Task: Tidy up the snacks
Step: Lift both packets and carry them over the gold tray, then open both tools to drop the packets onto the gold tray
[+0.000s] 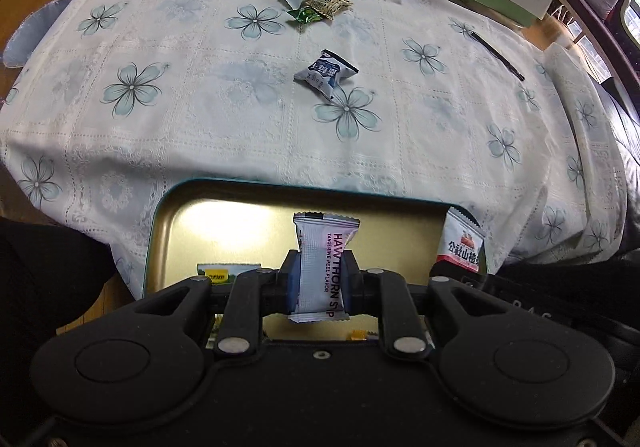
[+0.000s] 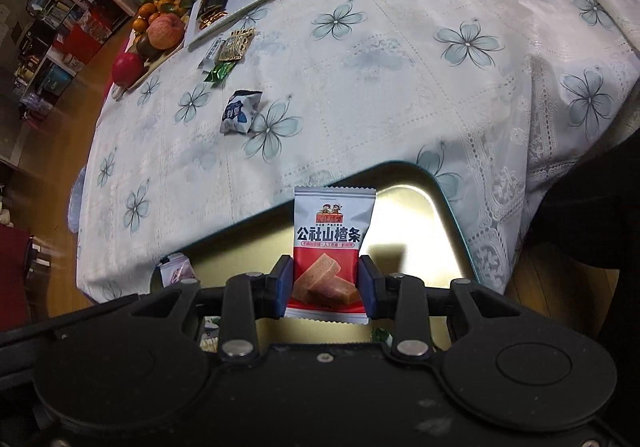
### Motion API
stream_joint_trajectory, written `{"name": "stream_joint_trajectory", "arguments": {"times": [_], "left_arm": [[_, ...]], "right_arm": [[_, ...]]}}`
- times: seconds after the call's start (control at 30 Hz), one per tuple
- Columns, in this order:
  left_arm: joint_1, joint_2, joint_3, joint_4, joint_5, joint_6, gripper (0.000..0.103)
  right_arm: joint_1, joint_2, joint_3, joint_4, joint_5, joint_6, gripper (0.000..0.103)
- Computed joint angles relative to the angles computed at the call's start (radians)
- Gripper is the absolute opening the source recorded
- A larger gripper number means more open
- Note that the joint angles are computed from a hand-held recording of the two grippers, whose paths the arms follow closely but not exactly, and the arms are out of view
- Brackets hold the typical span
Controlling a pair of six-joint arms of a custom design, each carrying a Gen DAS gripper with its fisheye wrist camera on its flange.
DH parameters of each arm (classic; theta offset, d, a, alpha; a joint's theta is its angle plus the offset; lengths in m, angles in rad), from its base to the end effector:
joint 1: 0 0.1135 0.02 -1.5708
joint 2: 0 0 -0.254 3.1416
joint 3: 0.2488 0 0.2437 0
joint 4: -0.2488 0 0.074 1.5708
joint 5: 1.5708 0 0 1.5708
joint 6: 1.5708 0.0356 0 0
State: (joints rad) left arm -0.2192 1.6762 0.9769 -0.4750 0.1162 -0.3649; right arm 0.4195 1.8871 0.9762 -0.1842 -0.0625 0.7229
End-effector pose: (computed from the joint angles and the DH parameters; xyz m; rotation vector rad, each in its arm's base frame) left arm 0.3001 -0.0711 0.1591 -0.1698 2.7730 -0.3154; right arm 0.3109 0.1411 0.1077 0.3939 2.7140 0.4316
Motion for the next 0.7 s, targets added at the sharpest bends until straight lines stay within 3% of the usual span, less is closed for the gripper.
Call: {"name": "stream_joint_trajectory", "arguments": {"times": [0.13,0.37,0.7], "left_arm": [[-0.060,-0.085,-0.091,0.020,-0.062,-0.053,0.026],[-0.115,-0.164,-0.191,0.016,-0.085,-0.136,0.026],[-0.117,-0.211,-0.232,-0.003,-0.048,-0.153,0.027]], "right_arm": [[0.045,-0.112,-0.116,0.028,0.034,0.005,0.036],[0.082,-0.266,-0.254,0.010,0.065,0.017,0.036],[0.023,-0.354,-0.320,-0.002,-0.015,0.014,0.037]]}}
